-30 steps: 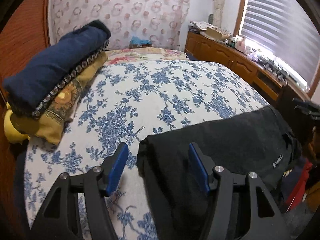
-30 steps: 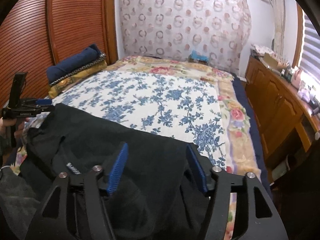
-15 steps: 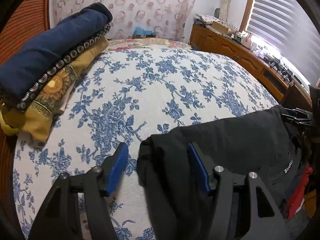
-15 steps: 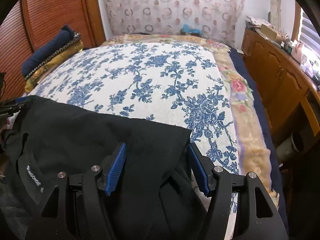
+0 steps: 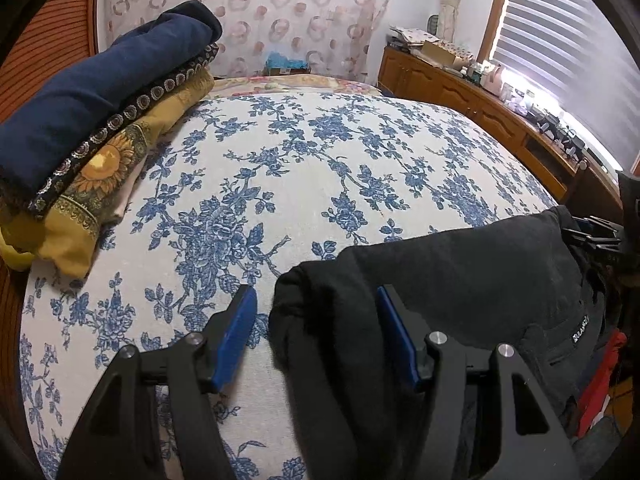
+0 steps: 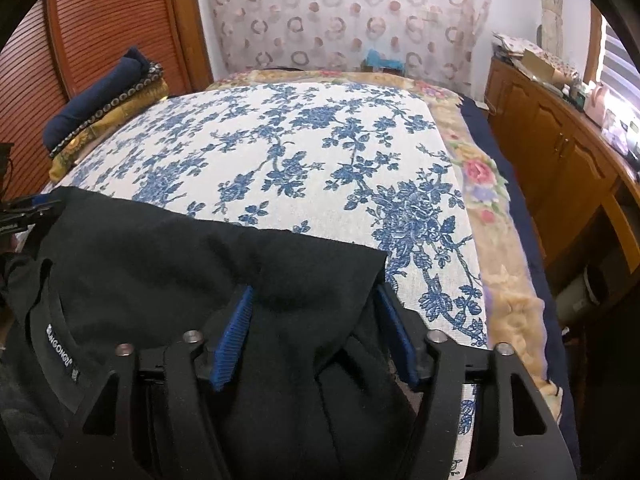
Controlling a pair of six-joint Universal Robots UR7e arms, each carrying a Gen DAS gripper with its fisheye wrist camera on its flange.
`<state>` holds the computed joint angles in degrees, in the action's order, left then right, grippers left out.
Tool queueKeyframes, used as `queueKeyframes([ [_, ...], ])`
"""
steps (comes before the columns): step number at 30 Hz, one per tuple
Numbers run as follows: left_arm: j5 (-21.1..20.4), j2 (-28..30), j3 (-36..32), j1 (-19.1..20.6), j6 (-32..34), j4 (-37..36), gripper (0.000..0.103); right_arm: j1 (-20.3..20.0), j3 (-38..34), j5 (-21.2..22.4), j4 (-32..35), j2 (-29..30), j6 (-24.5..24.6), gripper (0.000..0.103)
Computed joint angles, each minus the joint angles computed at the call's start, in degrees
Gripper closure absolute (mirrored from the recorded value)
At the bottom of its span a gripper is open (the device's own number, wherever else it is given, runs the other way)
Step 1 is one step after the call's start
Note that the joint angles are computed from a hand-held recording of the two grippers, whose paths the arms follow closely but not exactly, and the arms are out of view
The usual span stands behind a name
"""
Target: Fold small clothes
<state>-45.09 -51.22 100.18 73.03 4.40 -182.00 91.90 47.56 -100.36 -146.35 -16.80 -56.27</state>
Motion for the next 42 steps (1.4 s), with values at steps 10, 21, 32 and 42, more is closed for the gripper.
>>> queueKeyframes([
  [10, -1.32, 0.2, 0.95, -1.26, 2.86, -1.28, 0.09, -0.56, 3.05, 2.62, 0.86, -2.24, -0.31, 0.094],
  [21, -4.24, -5.01, 9.02, -8.24, 7.24, -13.76, 0.091, -1.17, 20.22, 12.68, -12.13, -12.79, -0.13, 0.096],
  [32, -4.22, -14.38, 15.93, -20.51, 13.39, -23.97, 0.092, 1.28, 35.41, 23.06, -20.27, -29.58, -3.48, 0.097],
  [42, 0.34, -15.9, 4.59, -24.96, 27.24, -25.27, 0.091, 8.26, 26.33, 27.86, -17.89, -30.83, -5.92, 0.097],
])
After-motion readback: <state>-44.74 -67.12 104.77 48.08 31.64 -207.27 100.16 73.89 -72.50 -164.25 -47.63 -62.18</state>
